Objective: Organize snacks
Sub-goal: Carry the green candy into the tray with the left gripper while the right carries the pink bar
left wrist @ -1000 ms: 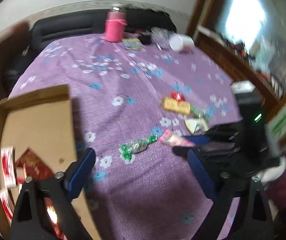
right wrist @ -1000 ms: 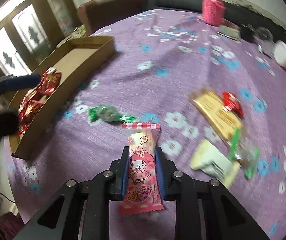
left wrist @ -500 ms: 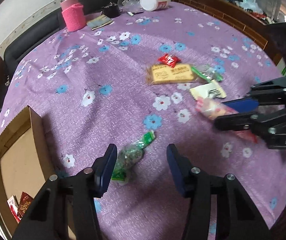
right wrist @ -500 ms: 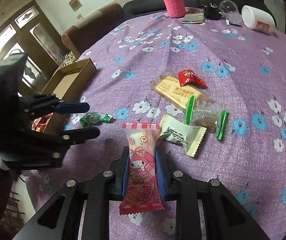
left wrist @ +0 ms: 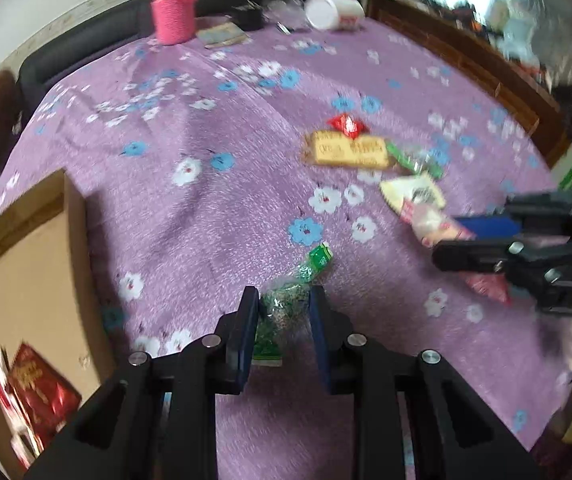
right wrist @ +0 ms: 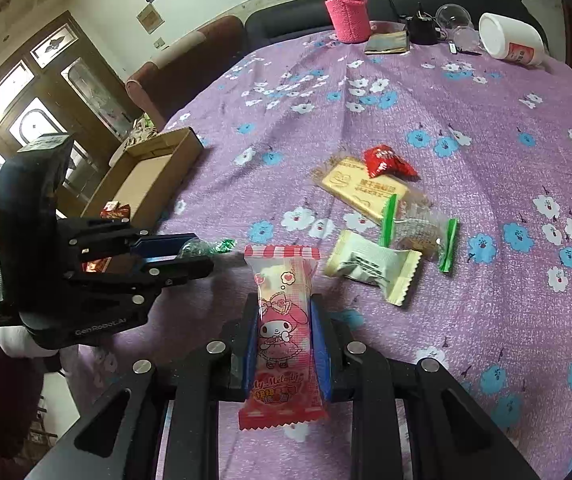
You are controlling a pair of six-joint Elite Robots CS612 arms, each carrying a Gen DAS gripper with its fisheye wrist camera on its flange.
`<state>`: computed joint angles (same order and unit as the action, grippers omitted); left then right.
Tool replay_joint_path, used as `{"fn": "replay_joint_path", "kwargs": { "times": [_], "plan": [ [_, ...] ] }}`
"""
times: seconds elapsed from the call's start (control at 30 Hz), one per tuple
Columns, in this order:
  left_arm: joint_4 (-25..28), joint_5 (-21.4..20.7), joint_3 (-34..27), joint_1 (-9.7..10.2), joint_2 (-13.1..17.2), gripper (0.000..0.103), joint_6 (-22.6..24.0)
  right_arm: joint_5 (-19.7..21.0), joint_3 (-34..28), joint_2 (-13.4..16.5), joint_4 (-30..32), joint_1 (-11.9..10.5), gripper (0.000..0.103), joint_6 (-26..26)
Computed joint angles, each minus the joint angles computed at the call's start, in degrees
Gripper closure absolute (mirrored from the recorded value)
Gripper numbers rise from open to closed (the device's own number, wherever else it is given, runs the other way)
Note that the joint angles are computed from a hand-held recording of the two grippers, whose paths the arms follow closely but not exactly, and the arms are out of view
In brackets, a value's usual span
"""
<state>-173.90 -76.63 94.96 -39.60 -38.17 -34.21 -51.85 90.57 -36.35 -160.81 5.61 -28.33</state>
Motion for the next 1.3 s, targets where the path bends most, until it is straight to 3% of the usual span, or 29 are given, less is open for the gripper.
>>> {"fn": "replay_joint_path", "kwargs": {
  "times": [0.13, 0.3, 0.4, 0.57, 0.83, 1.03, 1.3],
  "plan": [
    [-8.69, -0.79, 4.95, 0.62, -2.3, 0.078, -5.83, 0.85, 1.2, -1.21, -1.04, 0.55, 0.077, -0.48],
    [-16.32, 4.14, 12.89, 0.91, -6.7, 0.078, -12.51, 3.2, 2.01, -2.88, 0.03, 2.29, 0.077, -2.64],
    [-17.57, 9.58, 17.25, 1.14, -9.15, 0.078, -16.46, 4.55, 1.76, -3.49, 1.71, 3.6, 0.077, -3.78],
    [-19.74, 12.71, 21.7, 2.15, -10.84, 0.078, -21.46, 6.96, -0.21, -3.67, 5.07, 6.58, 0.077, -4.32],
    [-17.32, 12.74, 21.48, 4.93, -10.14, 0.078, -23.6, 8.72, -8.35, -0.13, 10.99, 10.83, 0.077, 2.43],
    [-15.69, 9.32, 19.25, 8.14, -7.88, 0.078, -25.09, 5.06, -14.49, 3.81, 12.83, 13.75, 0.077, 7.75],
    [-15.56, 6.0, 17.83, 10.42, -5.82, 0.078, -25.61, 0.01, -19.21, 7.11, 14.56, 15.65, 0.076, 9.2]
  ]
}}
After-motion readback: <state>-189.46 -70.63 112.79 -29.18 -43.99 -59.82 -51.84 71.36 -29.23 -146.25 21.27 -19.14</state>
